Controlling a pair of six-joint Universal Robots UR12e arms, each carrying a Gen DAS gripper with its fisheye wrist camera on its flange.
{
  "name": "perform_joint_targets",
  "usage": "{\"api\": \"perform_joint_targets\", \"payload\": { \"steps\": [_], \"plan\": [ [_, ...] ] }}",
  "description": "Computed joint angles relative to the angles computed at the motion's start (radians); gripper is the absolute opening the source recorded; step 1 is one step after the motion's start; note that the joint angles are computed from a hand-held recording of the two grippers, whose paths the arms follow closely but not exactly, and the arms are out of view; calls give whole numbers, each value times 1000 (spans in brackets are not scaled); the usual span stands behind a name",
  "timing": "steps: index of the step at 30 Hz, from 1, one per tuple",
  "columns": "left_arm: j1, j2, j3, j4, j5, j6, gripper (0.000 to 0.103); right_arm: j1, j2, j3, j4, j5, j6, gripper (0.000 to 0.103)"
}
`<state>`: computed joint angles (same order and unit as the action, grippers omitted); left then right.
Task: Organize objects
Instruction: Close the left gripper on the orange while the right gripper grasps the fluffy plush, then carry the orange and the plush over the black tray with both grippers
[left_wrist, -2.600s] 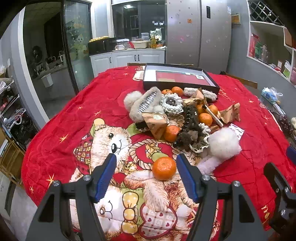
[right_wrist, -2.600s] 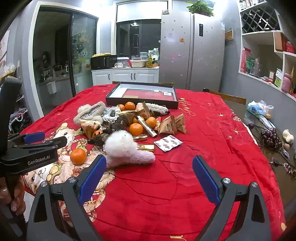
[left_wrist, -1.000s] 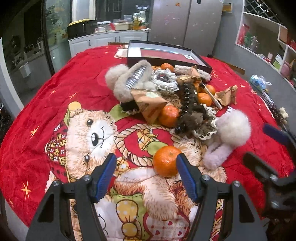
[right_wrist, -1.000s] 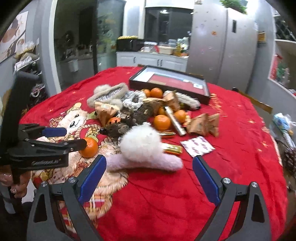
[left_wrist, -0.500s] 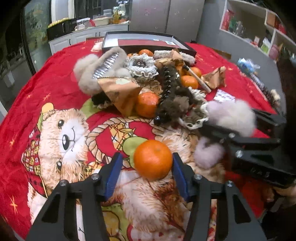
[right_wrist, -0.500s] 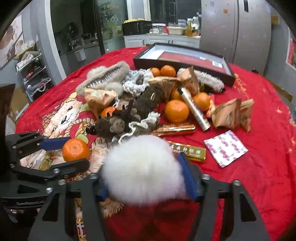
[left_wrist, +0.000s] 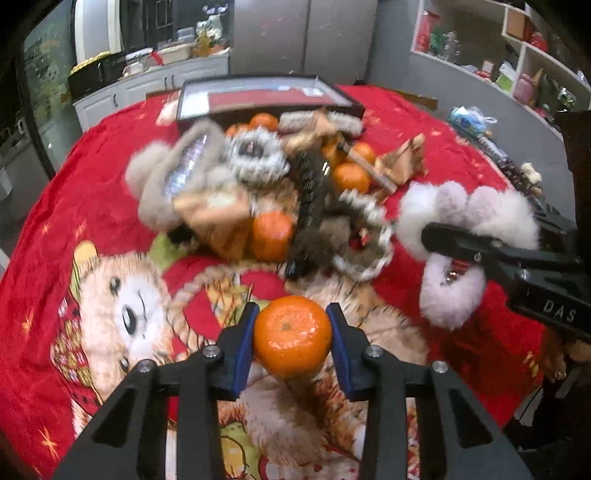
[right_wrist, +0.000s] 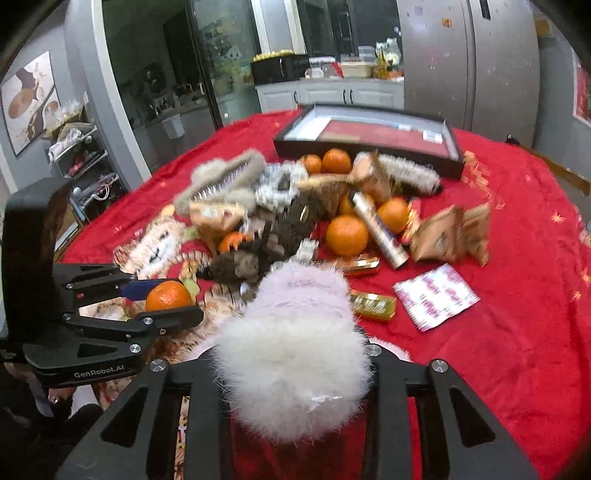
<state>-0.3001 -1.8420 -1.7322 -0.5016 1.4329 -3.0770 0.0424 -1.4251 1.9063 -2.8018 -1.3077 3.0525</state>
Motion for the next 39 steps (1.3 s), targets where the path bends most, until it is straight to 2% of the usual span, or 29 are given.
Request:
{"api": "perform_joint_targets", "payload": {
  "steps": [4,9,11,17,22,26,28,32,37,39],
  "plan": [
    [5,-10,49,11,-29,28,36,-20,-8,-22,-7,32,-15,30],
    [-5,-74,163,44,25,57,36,-26,27,-108,17,-21,-51,30],
    [2,-108,220,43,12,38,36,-30,55,-152,21,-40,-50,30],
    [4,-235,401,45,77,-1,36,-40,175,-324,51,-72,-23,30],
    [12,-355,583,-48,108,-53,36,-32,289,-487,90,-108,-11,30],
    [14,-426,695,-96,131,-81,36,-29,365,-595,134,-123,-4,30],
    [12,-450,732,-106,147,-91,36,-30,396,-638,156,-128,6,30],
    [5,-496,792,-101,226,-114,36,-42,443,-686,177,-114,57,30],
    [4,-513,803,-128,259,-138,36,-51,477,-707,218,-159,83,30],
    [4,-517,804,-149,265,-144,37,-58,484,-710,226,-153,101,31]
  ]
}}
